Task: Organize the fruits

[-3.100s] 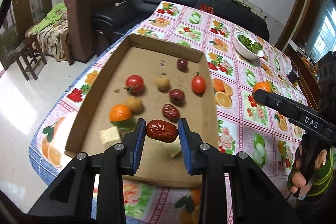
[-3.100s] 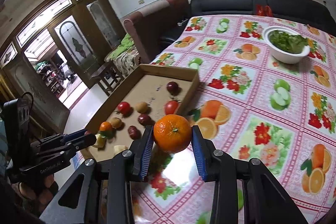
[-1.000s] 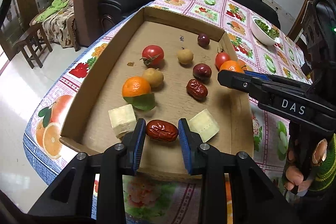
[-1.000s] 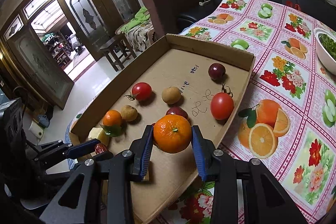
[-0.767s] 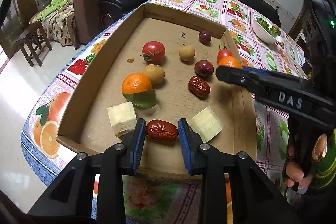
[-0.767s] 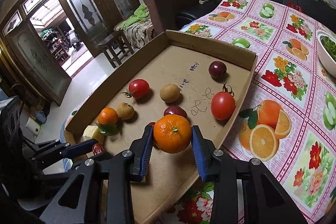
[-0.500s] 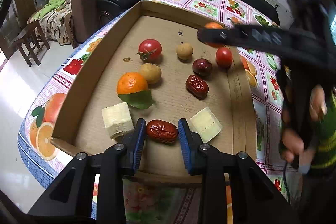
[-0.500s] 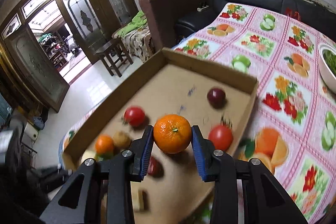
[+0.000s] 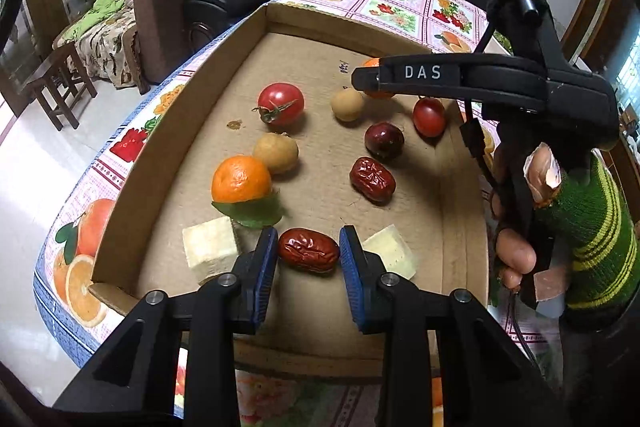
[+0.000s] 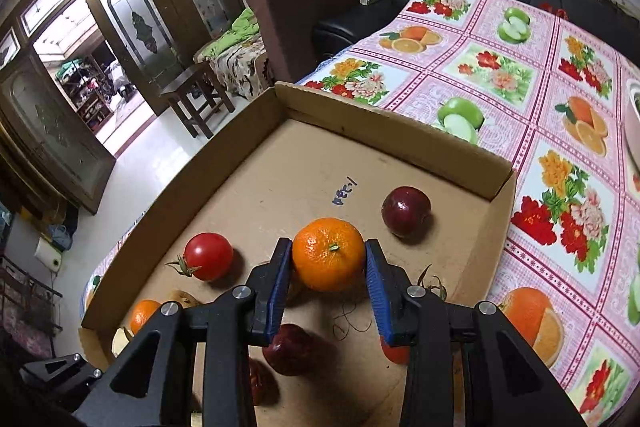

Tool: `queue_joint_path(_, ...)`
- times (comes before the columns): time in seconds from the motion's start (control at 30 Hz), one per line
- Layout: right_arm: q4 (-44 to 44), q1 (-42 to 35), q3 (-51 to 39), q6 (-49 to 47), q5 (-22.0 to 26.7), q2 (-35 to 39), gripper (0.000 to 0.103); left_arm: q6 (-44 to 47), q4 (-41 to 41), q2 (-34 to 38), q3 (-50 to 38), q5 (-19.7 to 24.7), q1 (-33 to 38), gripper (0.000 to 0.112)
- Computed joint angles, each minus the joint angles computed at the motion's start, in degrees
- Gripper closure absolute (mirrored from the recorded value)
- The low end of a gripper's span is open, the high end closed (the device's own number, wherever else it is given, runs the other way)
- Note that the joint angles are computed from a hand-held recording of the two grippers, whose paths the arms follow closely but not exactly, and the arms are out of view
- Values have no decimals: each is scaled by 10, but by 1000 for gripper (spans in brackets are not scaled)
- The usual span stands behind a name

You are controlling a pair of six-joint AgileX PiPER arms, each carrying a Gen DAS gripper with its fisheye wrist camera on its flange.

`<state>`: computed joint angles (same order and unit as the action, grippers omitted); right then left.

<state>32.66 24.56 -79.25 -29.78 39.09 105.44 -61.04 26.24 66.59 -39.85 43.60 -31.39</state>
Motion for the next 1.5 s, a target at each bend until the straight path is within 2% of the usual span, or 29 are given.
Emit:
queue_joint_path(0.1,1,-4,-7,0,5,6,67,16,-18,4,7,-10,10,83)
queue_joint_path(0.2,4,-11,-13,2,9,14,66,-4,0,14,-1,6,-5,83)
queue_joint_path(0.43,1,-9,-14,1,10,16,64,-10,1,22,-7,10,-5,82)
queue_joint_path(0.87,-14,-6,-15,9,13,12,65,-22,2,24,-12,20,-11,82)
queue_joint_path(0.97,-12,-7,-15,4,19,10,65,-36,8,21,-15,29,-21,76)
queue_joint_path(1.0,-14,-7,-12,2,18,7,64,-45,15,20,-15,34,-28,69)
queue_joint_path(1.03,-12,-7,-8,-2,18,3,62,-55,22,18,-15,39,-35,65)
queue_joint_path(1.1,-7,-9,0,-12,16,-6,52,-76,33,13,-14,48,-53,64)
queue_joint_path(1.17,-1,-12,14,-25,12,-21,47,-84,34,10,-16,55,-65,64)
queue_joint_path(1.27,25,-23,30,-67,19,-40,47,-111,49,3,-17,77,-95,64)
queue_joint_path(1.4,65,-44,53,-142,44,-67,38,-154,65,-11,-20,107,-140,64)
queue_joint_path(1.5,82,-58,70,-196,66,-86,37,-196,84,-17,-25,140,-182,59)
